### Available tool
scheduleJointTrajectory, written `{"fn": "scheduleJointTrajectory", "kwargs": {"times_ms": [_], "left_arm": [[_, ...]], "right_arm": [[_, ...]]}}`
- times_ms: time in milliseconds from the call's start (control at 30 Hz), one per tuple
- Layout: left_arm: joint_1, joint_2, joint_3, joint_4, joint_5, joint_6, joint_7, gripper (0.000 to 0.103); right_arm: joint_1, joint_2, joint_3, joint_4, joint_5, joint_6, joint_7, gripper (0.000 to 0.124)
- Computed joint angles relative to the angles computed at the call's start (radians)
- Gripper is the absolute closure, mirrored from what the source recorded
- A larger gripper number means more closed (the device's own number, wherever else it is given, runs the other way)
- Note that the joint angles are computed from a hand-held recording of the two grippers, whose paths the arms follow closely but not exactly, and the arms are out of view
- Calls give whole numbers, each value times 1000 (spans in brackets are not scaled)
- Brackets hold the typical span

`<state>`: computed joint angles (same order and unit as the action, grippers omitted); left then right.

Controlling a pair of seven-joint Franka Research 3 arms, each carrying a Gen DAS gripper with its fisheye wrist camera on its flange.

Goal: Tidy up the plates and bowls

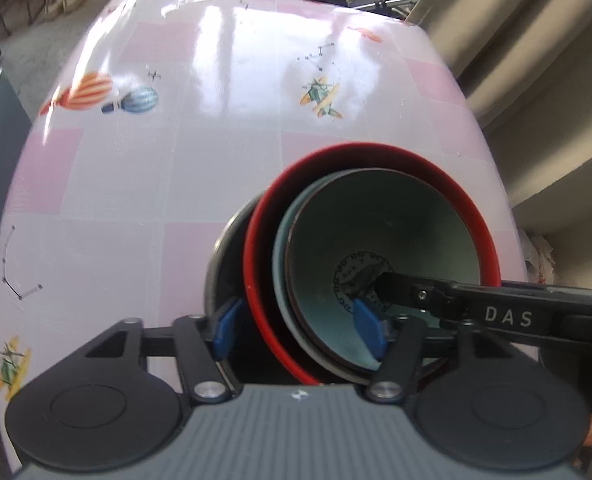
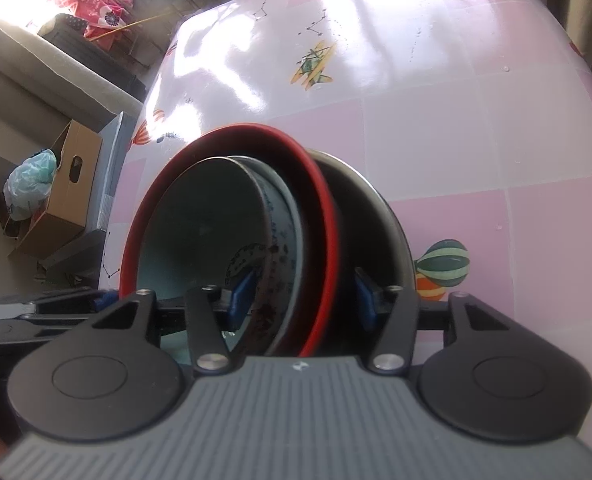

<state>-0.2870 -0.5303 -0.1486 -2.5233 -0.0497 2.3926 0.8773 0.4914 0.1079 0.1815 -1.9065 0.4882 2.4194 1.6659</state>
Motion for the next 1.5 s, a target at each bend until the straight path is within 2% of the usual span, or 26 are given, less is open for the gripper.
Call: {"fn": "scheduleJointTrajectory", "kwargs": {"times_ms": [67, 300, 467, 567, 733, 767, 800, 833, 900, 1000, 1067, 1133, 1267, 1400, 1500], "left_arm": [[-3, -22, 11, -17, -8, 7, 10, 29], [-6, -133, 21, -98, -3, 69, 23, 23], [-8, -214, 20, -167, 17, 128, 3, 19], [-18, -237, 23, -190, 32, 134, 8, 19], [-22, -283, 23, -231, 52, 153, 7, 19], [-23, -290, 25, -239, 55, 160, 7, 19], [-25, -297, 27, -245, 57, 164, 7, 19], [-29, -300, 30, -251, 58, 171, 9, 19], [-32, -317, 35, -269, 61, 181, 12, 19], [-29, -345, 28, -296, 76, 203, 10, 19], [-31, -364, 22, -309, 91, 212, 13, 19], [-33, -398, 8, -329, 106, 216, 5, 16], [-26, -477, -54, -362, 153, 218, -49, 7], [-17, -552, -145, -367, 241, 172, -123, 0], [-16, -585, -217, -349, 305, 107, -192, 0]], "right_arm": [[-3, 1, 0, 3, 11, -8, -5, 69], [-25, 6, 1, 18, 142, -67, -73, 46], [-37, 32, -4, 67, 156, -154, -85, 43], [-33, 50, -5, 104, 116, -211, -83, 43], [-4, 94, -4, 199, -29, -320, -47, 42], [4, 108, -4, 227, -59, -349, -37, 40], [10, 118, -4, 250, -84, -372, -35, 28], [17, 123, -4, 269, -112, -392, -31, 22], [23, 135, -6, 310, -142, -428, -37, 22], [27, 125, -15, 330, -172, -441, -8, 22], [28, 93, -18, 301, -186, -410, 3, 22], [20, 31, -18, 222, -163, -340, 4, 22], [3, -169, -10, -71, -23, -63, -21, 22], [20, -382, 17, -362, 16, 231, 17, 22], [24, -531, 68, -551, 2, 434, 113, 22]]}}
